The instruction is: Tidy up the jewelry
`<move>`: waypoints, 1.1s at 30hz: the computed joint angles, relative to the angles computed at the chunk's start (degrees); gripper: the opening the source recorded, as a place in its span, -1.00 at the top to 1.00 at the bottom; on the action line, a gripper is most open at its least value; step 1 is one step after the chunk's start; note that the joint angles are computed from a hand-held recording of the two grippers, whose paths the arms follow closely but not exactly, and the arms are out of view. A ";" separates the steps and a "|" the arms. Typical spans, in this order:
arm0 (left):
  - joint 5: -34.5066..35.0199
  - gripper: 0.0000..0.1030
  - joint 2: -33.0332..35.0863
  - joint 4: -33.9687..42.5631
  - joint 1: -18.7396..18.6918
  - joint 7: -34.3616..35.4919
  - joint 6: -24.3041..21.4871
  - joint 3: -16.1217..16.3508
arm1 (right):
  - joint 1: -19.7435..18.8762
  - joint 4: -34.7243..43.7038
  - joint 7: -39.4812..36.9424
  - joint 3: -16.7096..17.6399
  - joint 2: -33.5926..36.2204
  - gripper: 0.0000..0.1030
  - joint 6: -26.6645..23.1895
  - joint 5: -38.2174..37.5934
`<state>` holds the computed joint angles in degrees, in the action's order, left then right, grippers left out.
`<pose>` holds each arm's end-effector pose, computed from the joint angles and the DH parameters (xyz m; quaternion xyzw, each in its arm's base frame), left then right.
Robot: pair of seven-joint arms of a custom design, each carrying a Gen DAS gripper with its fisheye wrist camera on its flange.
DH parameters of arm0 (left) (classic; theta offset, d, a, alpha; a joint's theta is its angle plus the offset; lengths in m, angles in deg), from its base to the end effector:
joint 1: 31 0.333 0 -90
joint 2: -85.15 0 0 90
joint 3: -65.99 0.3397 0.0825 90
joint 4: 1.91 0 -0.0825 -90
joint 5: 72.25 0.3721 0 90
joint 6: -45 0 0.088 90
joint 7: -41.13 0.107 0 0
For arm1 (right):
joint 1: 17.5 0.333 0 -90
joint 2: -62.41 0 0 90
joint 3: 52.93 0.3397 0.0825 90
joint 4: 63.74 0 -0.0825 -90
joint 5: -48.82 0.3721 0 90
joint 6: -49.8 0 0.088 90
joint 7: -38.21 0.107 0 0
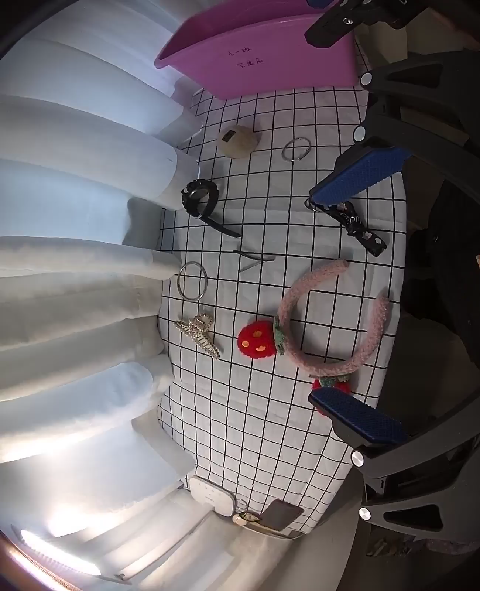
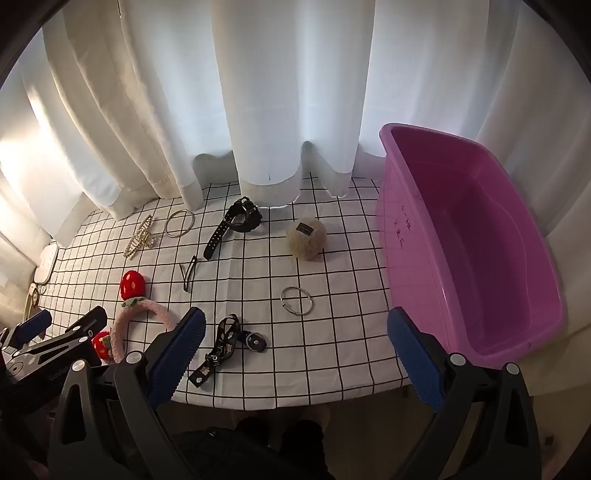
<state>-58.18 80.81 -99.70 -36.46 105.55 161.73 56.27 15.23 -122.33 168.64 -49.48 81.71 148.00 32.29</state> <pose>0.5396 -0.1366 0.6756 -0.7252 0.6472 -0.1295 0.1963 0.5504 0.3573 0.7188 -0.6576 0.7205 -0.1537 0.1576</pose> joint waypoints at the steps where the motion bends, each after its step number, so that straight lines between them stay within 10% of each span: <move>1: 0.04 -0.88 0.00 0.01 -0.02 -0.11 0.08 -0.02 | -0.01 -0.10 0.01 0.01 -0.07 -0.83 0.09 0.03; 33: -1.11 -0.88 0.21 0.92 0.14 0.53 0.13 0.32 | -0.10 -0.38 -0.15 0.13 -0.40 -0.83 0.40 0.22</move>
